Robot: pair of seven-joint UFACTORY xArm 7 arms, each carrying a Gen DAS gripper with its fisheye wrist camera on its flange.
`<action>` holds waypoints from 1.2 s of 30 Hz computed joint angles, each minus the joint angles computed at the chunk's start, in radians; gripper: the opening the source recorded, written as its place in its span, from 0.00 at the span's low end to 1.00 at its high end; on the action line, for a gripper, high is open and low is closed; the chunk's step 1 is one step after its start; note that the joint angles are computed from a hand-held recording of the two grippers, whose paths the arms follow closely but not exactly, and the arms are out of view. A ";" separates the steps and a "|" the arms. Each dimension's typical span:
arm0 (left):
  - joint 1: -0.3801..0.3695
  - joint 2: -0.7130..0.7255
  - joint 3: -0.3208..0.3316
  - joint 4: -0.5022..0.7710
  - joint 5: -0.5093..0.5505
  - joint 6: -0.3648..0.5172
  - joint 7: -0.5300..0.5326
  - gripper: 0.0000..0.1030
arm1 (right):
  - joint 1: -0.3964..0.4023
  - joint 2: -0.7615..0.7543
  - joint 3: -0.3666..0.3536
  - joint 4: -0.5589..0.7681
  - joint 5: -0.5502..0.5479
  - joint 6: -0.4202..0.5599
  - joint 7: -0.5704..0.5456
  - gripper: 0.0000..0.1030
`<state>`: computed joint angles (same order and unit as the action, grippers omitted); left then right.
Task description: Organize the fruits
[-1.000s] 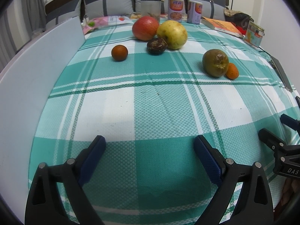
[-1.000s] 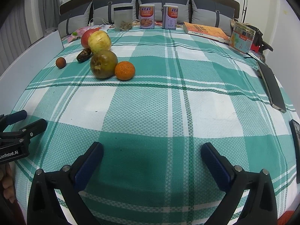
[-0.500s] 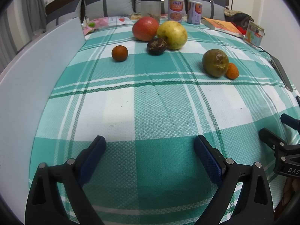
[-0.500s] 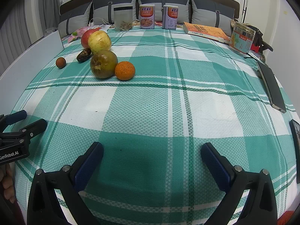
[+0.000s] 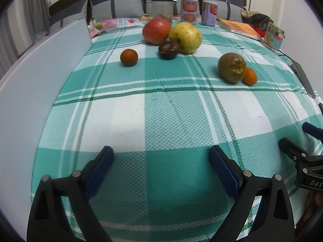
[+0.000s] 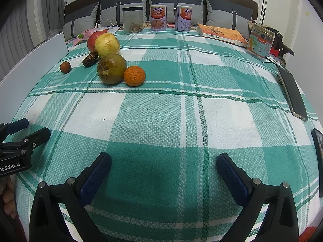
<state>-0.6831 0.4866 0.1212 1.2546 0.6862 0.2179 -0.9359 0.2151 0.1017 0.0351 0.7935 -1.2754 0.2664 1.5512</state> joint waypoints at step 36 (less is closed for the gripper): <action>0.283 0.366 -0.231 0.662 -0.527 0.293 0.631 0.93 | -0.001 0.000 -0.001 0.000 -0.002 -0.001 -0.001 1.00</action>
